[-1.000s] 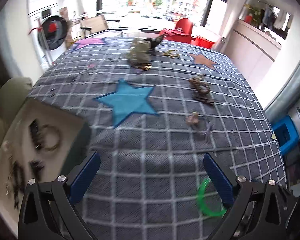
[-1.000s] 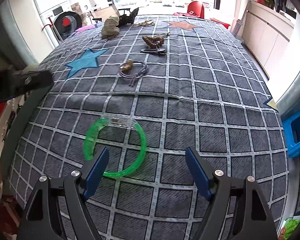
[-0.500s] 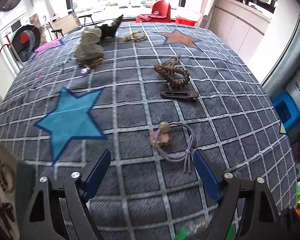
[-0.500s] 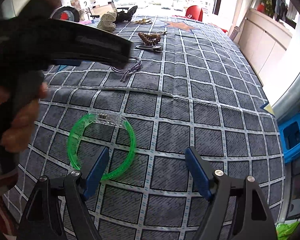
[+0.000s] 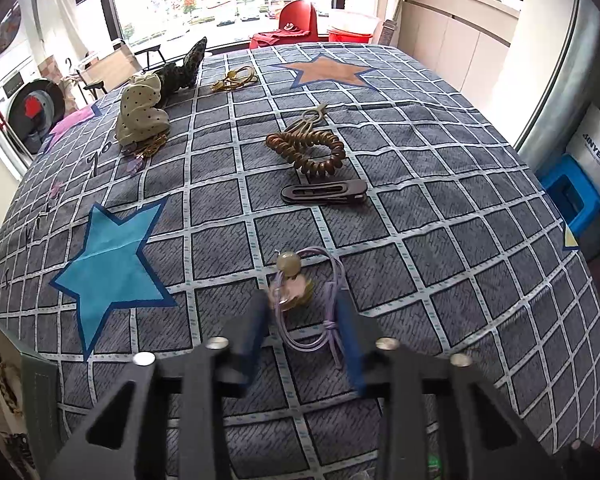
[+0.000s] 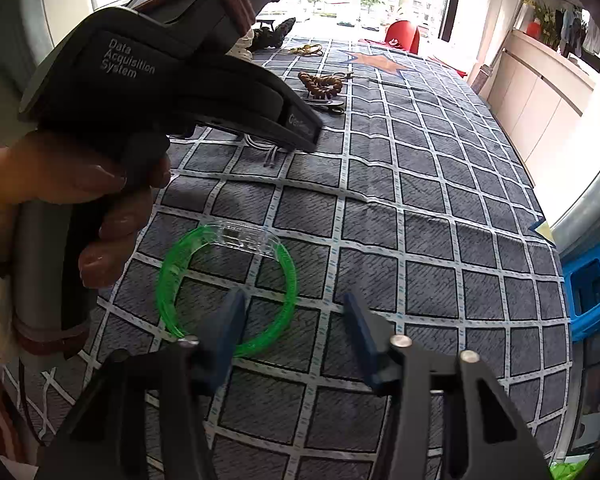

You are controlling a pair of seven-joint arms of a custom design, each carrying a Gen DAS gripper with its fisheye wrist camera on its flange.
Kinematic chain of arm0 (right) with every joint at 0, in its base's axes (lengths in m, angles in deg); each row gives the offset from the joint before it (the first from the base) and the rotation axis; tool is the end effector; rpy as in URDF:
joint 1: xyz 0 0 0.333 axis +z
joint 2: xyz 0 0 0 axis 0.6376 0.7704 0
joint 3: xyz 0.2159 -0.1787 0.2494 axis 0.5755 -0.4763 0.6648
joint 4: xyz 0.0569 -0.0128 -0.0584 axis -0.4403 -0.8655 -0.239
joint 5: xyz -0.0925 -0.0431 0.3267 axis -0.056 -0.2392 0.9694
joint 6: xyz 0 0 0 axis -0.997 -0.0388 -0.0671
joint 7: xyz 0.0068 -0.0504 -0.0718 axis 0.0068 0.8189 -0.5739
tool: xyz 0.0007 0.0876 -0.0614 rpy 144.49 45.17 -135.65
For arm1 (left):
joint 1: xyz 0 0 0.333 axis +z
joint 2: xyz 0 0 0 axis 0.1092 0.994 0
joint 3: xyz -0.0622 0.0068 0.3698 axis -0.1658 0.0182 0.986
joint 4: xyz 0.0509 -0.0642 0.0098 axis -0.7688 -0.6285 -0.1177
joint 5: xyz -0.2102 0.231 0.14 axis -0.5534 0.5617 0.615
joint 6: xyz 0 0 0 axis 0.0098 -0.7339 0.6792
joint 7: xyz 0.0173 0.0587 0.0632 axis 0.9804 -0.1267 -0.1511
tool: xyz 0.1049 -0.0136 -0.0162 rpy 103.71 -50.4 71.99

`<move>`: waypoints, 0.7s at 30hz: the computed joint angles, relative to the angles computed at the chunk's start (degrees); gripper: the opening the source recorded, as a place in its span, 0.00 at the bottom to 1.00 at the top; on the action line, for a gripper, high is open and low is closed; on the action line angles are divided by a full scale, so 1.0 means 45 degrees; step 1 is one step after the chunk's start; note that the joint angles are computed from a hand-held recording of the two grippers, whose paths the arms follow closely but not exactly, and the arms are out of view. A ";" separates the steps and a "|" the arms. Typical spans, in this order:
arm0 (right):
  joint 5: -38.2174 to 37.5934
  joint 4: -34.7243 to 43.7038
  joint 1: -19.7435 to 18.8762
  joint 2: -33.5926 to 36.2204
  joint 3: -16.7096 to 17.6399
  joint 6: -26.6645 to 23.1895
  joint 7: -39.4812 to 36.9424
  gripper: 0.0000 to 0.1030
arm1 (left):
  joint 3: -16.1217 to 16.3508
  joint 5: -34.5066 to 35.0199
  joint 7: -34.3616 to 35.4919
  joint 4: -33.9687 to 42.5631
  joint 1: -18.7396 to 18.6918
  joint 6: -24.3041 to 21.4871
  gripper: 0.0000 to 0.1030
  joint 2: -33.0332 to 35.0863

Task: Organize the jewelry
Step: 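Grasp the purple beaded hair tie with the left tool while the right tool grasps the green bangle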

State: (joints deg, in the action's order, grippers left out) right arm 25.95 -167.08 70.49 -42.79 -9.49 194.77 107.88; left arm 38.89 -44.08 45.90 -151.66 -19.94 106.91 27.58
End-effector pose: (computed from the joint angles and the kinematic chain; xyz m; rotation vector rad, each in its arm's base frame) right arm 0.4102 0.3645 0.4880 -2.1297 1.6248 -0.4868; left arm 0.5399 -0.3433 0.4872 -1.7640 2.1194 -0.6014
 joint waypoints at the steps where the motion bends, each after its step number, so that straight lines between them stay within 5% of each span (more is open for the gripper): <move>1: 0.0053 0.0003 0.0006 -0.0011 0.0015 -0.0017 -0.0013 0.40 | -0.0016 -0.0045 0.0029 -0.0060 0.0030 0.0030 0.23 -0.0038; 4: 0.0241 -0.0007 0.0011 -0.0044 0.0060 -0.0023 -0.0159 0.28 | -0.0102 -0.0287 0.0118 -0.0268 0.0149 0.0152 0.09 -0.0173; 8: 0.0440 -0.0059 0.0032 -0.0099 0.0098 0.0044 -0.0198 0.08 | -0.0116 -0.0403 0.0044 -0.0738 0.0213 0.0423 0.07 -0.0485; 21: 0.2760 -0.0836 -0.0531 -0.0789 0.0109 0.1233 -0.1468 0.07 | -0.0444 0.0907 -0.2006 -0.3566 0.1126 0.1684 0.07 -0.3084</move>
